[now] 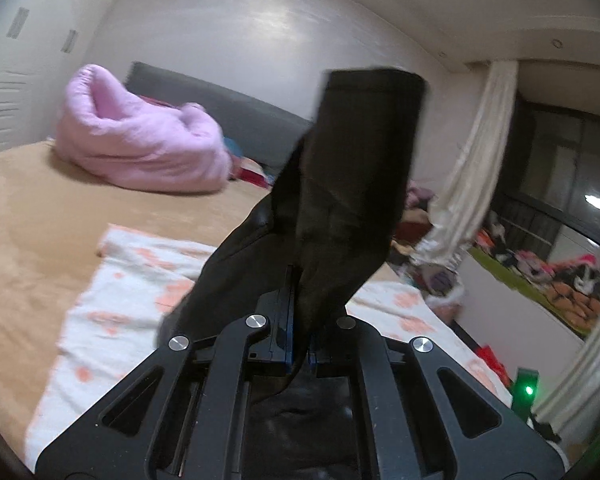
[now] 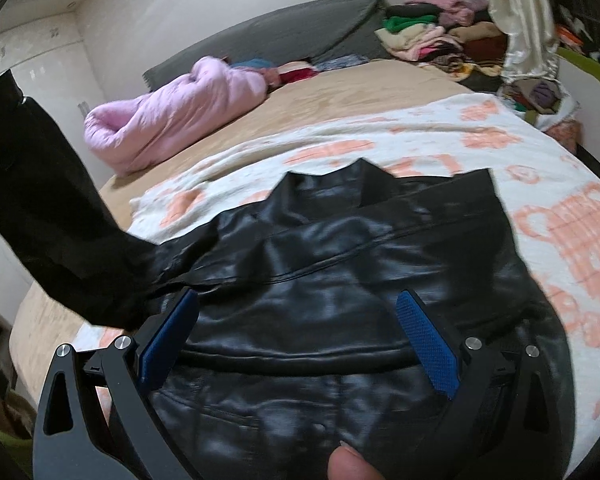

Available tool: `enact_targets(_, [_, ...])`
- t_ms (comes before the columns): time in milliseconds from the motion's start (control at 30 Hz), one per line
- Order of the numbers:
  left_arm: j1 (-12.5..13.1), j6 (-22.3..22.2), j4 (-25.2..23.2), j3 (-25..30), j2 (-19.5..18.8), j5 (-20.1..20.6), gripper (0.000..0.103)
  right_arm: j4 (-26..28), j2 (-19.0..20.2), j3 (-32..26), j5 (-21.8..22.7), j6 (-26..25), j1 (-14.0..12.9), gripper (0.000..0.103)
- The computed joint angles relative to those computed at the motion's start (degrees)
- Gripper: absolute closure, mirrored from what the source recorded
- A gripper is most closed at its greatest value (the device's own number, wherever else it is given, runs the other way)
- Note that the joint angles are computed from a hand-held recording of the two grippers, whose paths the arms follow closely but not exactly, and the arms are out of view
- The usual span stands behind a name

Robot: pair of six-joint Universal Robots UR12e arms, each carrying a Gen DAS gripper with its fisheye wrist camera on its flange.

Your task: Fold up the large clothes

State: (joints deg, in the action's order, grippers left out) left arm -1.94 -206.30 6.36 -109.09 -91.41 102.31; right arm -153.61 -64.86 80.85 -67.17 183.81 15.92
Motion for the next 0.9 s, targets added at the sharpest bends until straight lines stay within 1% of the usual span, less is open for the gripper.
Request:
enact_targets(167, [-0.8,1.2,-1.0,1.6,-1.8,-6.4,0.103,-1.3,-0.4,1.0,-0.8,3.2,-1.8,0.005])
enact_targets(333, [-2.4,4.1,-4.0,3.7,-4.4,-9.8,0.103,-2.3,-1.1,2.2,-2.4,5.2,-3.6,0.005])
enact_targets(433, [-3.3,6.2,-6.4,4.8,-5.8,-10.5,0.103,-2.7,-1.5,3.0,-3.3,6.1,-4.5,0.005])
enact_targets(700, [-3.6,8.8,-13.6,6.2,-8.8,-14.0,0.103,-2.9,-2.1,4.5,-4.2,7.7,-6.4,0.005])
enact_targets(900, [-4.5,13.2,-19.1,7.1,-10.4,-13.8,0.101,-2.5,-2.1,4.7,-2.9,8.1,-6.9,0.005])
